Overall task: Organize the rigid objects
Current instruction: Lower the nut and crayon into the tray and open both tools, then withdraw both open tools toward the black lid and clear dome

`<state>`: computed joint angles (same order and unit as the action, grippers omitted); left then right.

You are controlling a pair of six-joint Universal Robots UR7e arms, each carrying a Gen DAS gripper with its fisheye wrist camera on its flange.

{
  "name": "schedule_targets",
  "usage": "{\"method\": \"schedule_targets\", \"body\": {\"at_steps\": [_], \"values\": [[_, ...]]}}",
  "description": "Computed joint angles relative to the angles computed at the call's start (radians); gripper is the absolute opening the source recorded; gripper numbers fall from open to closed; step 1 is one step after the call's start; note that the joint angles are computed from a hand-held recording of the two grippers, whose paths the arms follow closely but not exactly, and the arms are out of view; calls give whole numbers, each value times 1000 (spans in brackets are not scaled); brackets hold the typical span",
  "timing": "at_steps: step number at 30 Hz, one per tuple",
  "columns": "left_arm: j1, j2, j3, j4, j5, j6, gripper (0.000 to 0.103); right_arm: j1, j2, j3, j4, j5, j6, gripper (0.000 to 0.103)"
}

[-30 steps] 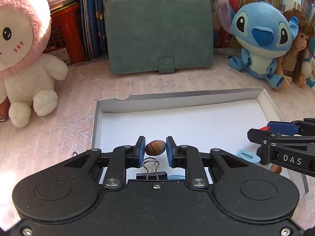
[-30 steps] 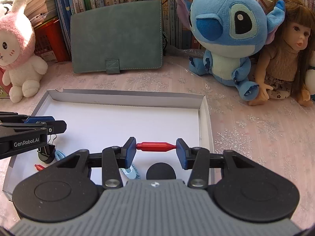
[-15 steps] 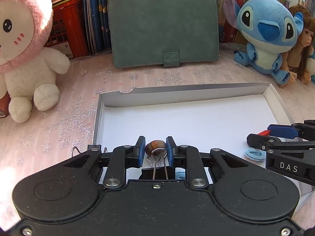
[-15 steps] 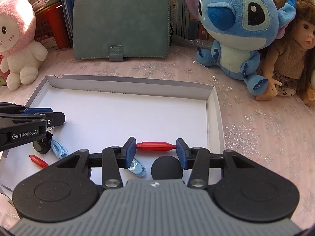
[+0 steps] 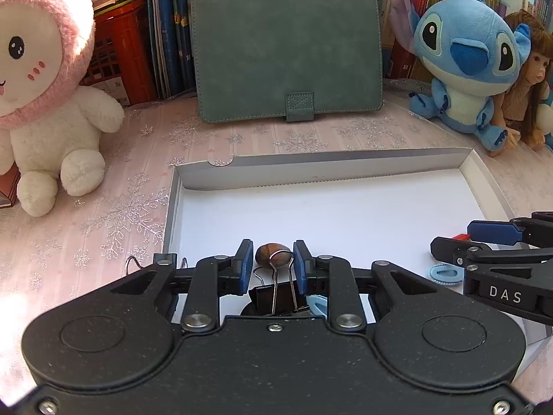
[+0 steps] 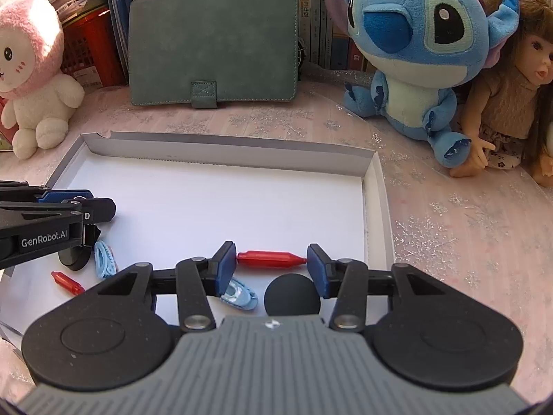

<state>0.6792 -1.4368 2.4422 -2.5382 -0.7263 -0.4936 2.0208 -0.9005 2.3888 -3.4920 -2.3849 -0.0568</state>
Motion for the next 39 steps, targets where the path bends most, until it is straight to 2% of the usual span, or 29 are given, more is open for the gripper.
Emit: {"method": "schedule_targets", "body": {"at_steps": [1, 5, 7, 15, 24, 30, 39], "values": [[-4, -5, 2, -1, 3, -1, 34, 1, -2, 1, -3, 1, -1, 62], [-32, -37, 24, -5, 15, 4, 44, 10, -10, 10, -23, 1, -7, 66], [-55, -59, 40, -7, 25, 6, 53, 17, -16, 18, -35, 3, -14, 68], [-189, -212, 129, 75, 61, -25, 77, 78, -18, 85, -187, 0, -109, 82], [-367, -449, 200, 369, 60, -185, 80, 145, -10, 178, -371, 13, -165, 87], [-499, -626, 235, 605, 4, -318, 80, 197, 8, 240, -478, 2, -204, 87], [-678, -804, 267, 870, -102, -507, 80, 257, 29, 326, -563, -2, -185, 88]]}}
